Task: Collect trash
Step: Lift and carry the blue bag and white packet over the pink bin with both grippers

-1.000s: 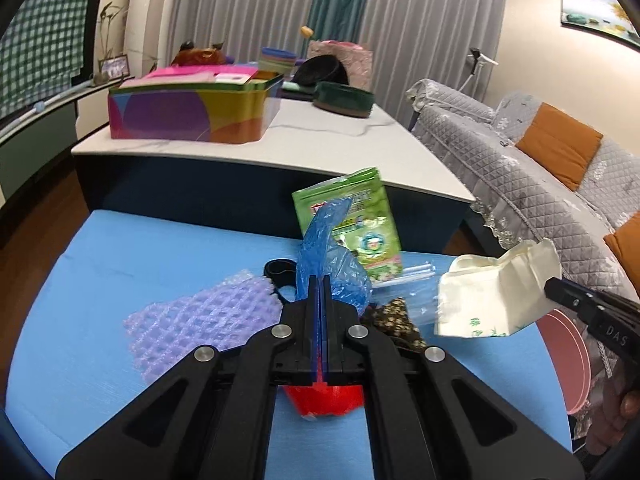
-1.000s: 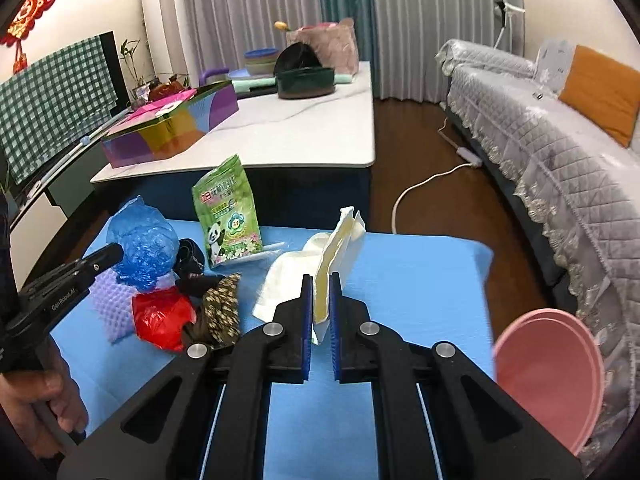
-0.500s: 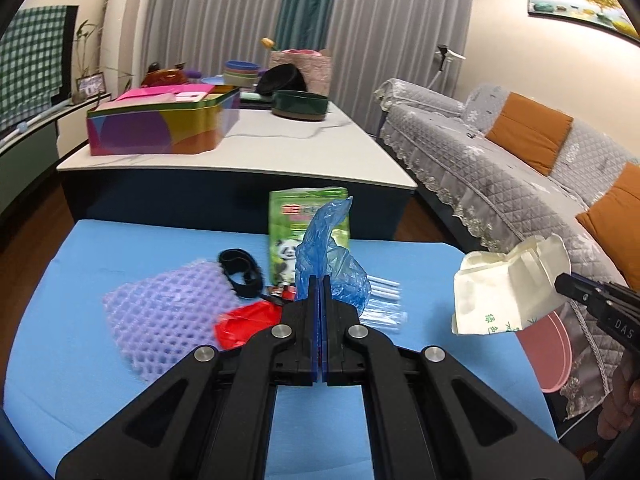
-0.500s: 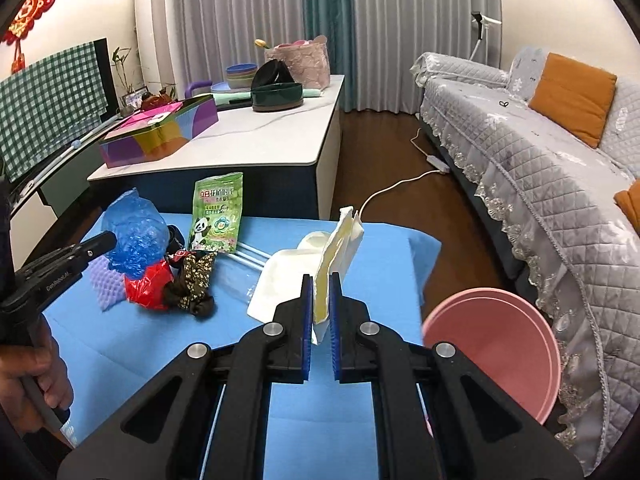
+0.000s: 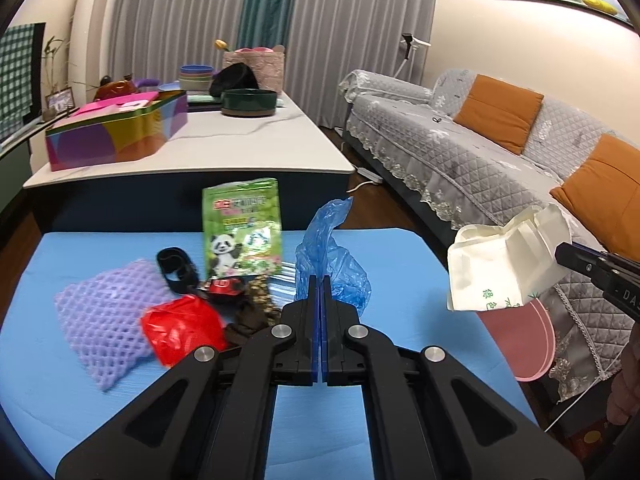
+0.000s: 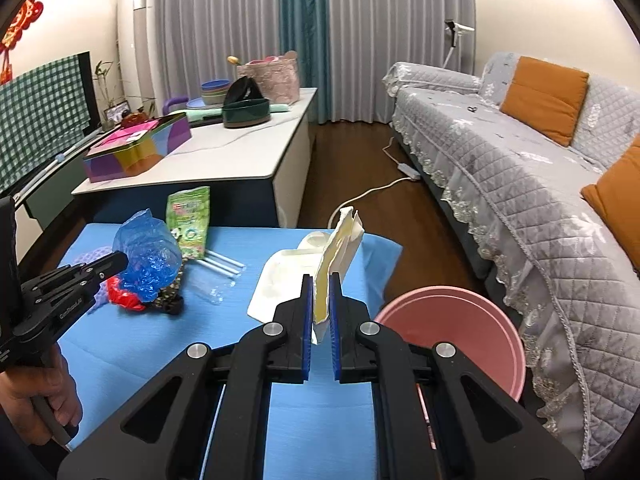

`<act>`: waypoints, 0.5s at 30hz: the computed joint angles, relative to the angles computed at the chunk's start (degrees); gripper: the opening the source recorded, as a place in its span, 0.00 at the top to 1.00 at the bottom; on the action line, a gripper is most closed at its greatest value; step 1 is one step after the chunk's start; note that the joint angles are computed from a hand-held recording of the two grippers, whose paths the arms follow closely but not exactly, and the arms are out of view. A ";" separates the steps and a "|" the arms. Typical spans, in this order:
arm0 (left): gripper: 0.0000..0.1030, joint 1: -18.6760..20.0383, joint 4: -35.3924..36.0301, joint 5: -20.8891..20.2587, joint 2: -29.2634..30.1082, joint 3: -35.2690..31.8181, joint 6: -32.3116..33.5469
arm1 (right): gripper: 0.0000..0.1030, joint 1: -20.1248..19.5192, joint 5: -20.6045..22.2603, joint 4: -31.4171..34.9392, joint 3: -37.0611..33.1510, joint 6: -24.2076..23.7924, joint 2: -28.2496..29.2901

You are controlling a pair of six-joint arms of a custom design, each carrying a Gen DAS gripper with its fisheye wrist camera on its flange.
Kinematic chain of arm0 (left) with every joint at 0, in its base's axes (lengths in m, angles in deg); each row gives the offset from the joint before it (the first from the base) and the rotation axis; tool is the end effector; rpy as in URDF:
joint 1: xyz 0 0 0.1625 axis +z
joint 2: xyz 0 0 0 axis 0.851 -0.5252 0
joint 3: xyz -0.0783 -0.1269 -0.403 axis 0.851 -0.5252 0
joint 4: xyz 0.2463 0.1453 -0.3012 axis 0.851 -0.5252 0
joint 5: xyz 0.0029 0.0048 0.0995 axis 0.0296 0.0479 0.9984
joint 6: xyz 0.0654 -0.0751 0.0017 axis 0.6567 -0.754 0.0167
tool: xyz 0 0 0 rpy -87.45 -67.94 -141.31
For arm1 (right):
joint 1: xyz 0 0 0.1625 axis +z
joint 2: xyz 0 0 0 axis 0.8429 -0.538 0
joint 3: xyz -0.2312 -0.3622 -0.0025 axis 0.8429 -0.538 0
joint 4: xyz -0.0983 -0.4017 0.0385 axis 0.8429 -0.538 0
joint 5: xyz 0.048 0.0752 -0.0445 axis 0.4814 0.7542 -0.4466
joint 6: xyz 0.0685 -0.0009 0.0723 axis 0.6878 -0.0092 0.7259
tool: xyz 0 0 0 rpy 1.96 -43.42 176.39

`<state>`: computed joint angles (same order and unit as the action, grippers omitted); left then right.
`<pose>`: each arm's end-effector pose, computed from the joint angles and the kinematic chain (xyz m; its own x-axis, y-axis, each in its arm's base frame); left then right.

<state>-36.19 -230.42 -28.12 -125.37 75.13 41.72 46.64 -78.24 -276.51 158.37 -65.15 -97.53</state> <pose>-0.3179 -0.3486 0.0853 -0.7438 0.4044 -0.5322 0.6599 0.5707 -0.4887 0.1327 -0.2575 0.3196 -0.7178 0.1534 0.6791 -0.4887 0.5837 -0.6484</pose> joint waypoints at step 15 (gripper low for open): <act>1.00 -1.93 -0.70 -2.81 6.71 -3.95 0.24 | 0.92 -7.92 2.28 2.01 2.26 -2.87 -10.40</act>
<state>-38.13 -231.11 -30.93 -118.66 71.18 41.96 38.72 -75.97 -274.50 160.63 -68.02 -107.93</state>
